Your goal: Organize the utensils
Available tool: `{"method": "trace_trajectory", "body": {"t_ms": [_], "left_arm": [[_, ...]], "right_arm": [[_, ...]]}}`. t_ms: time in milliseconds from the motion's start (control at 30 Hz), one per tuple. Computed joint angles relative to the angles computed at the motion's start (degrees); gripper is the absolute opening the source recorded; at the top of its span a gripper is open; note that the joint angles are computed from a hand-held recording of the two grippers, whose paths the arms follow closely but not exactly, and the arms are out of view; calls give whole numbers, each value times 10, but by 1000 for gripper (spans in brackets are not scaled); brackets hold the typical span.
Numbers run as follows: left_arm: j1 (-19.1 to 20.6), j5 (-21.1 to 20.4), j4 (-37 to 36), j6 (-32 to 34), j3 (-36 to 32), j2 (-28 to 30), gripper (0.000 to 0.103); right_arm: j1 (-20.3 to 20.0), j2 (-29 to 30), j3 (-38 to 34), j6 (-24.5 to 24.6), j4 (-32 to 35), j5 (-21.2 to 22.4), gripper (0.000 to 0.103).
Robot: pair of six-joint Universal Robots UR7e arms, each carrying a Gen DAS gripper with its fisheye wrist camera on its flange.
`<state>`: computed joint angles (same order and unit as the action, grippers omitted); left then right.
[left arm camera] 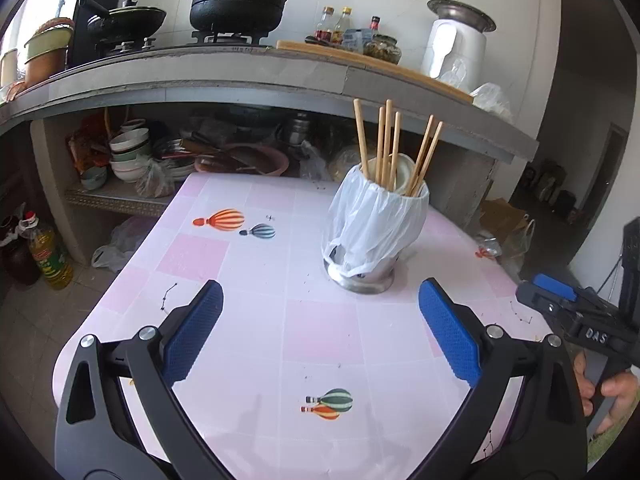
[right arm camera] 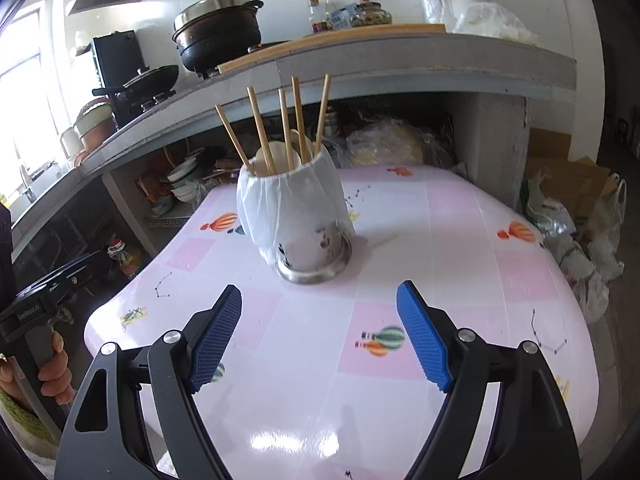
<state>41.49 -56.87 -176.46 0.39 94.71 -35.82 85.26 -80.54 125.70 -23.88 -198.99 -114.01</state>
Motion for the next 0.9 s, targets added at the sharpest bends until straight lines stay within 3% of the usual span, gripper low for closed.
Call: {"method": "trace_trajectory", "body": {"t_ms": [133,400,600,733,900], "left_arm": [[-16,59,33,-19,2,3,95],[-38,117,23,5,17,0,95],[-54,152,5,22,17,6,95],[-54,140,23,-4,16,0,95],[-57,132,50,-28,15,-4,95]], "right_arm": [[6,-1,20,2,-24,-20,80],[34,4,43,-17,-116,-65,93],[58,25,42,-43,-188,-125,96],[68,35,38,-74,-218,-150,96],[76,34,38,-79,-216,-168,96]]}}
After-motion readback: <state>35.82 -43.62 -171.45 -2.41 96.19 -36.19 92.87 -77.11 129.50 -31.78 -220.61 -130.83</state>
